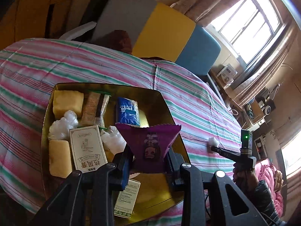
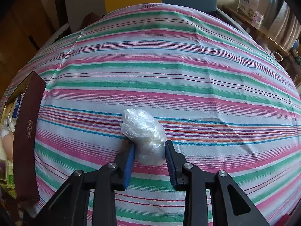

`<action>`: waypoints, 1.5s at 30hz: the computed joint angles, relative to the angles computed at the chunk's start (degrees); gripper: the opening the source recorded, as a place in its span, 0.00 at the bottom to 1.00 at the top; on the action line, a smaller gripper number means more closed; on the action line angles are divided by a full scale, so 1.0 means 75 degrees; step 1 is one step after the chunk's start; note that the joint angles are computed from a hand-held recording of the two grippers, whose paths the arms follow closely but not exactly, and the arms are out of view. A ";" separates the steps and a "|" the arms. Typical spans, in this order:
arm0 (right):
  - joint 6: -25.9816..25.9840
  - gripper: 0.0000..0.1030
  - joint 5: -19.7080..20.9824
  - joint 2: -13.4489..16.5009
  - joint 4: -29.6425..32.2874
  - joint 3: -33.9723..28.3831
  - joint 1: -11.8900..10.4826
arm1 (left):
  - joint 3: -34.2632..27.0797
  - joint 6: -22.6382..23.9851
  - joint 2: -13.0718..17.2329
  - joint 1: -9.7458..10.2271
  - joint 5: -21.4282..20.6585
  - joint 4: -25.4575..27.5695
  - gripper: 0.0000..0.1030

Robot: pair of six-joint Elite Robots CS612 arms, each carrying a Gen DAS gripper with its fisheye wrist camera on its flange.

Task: Organize objects
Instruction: 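Carry the candy packet into the gold tray and open the left tool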

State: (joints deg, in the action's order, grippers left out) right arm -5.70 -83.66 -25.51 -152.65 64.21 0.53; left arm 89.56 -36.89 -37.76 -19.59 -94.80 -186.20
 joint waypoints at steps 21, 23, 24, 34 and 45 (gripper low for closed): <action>0.0028 0.31 -0.0014 0.0005 -0.0031 -0.0025 -0.0016 | -0.2958 0.0604 0.1452 -0.0050 -0.0844 0.3776 0.30; 0.0027 0.31 -0.0023 0.0005 -0.0034 -0.0022 -0.0015 | -0.3073 0.0665 0.1510 -0.0067 -0.0741 0.3988 0.30; 0.0025 0.31 -0.0024 0.0005 -0.0031 -0.0026 -0.0017 | -0.3120 0.0687 0.1535 -0.0074 -0.0716 0.4057 0.30; 0.0022 0.31 -0.0055 0.0020 0.0015 -0.0060 -0.0026 | -0.3396 0.0812 0.1656 -0.0095 -0.0517 0.4436 0.35; -0.0051 0.31 -0.0176 0.0027 -0.0071 -0.0025 -0.0011 | -0.2396 0.0832 0.1054 -0.0142 -0.0269 0.3457 0.40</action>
